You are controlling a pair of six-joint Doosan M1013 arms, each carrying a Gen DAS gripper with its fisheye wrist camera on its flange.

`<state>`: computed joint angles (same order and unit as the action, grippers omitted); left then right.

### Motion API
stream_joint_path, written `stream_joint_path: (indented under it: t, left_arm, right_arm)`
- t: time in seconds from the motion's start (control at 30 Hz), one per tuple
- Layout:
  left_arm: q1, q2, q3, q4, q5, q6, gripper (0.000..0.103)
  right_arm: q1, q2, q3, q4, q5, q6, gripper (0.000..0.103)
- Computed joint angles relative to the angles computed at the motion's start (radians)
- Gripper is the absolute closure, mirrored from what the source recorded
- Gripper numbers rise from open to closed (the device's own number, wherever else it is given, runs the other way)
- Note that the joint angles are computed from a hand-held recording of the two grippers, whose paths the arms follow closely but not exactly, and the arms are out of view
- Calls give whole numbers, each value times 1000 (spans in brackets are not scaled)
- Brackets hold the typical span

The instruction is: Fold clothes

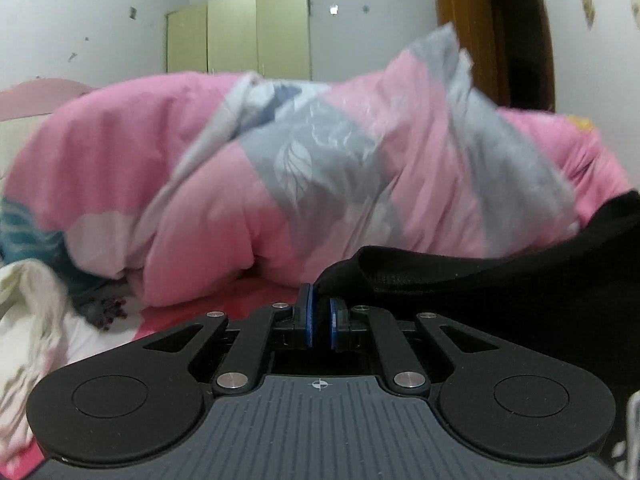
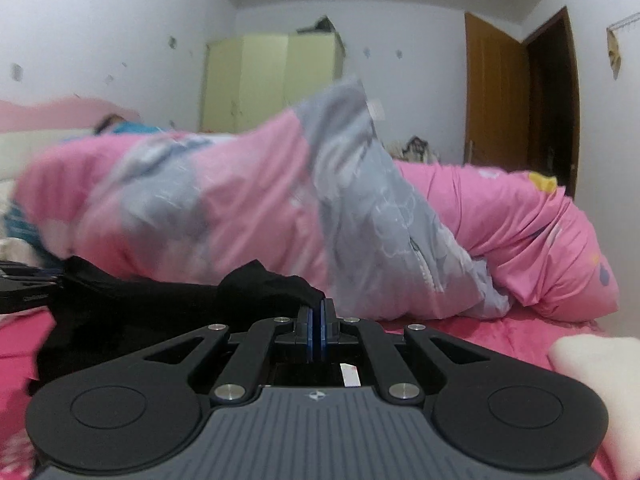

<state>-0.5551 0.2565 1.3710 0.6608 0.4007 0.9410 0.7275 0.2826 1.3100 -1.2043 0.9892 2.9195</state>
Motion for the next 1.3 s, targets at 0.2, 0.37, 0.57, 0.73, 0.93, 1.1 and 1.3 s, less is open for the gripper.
stream_joint_path:
  t: [0.2, 0.37, 0.57, 0.73, 0.93, 1.1, 1.3]
  left_arm:
    - [1, 181, -222, -132, 156, 250, 96]
    - [1, 283, -332, -174, 238, 338, 96]
    - [3, 314, -342, -230, 274, 387, 89]
    - [21, 274, -322, -353, 304, 434, 65]
    - [44, 166, -235, -506, 285, 494, 32]
    - [63, 69, -171, -669, 302, 594, 30]
    - [110, -78, 5, -1045, 322, 740, 23]
  right_arm:
    - [-134, 89, -84, 218, -45, -78, 101]
    - [-188, 153, -118, 287, -37, -141, 101]
    - [-229, 190, -125, 442, -57, -262, 98]
    - [-218, 164, -109, 479, -30, -312, 53]
    - [-180, 54, -23, 480, -14, -235, 42]
    - [-84, -47, 26, 513, -43, -196, 42]
    - [107, -105, 80, 414, -101, -151, 45]
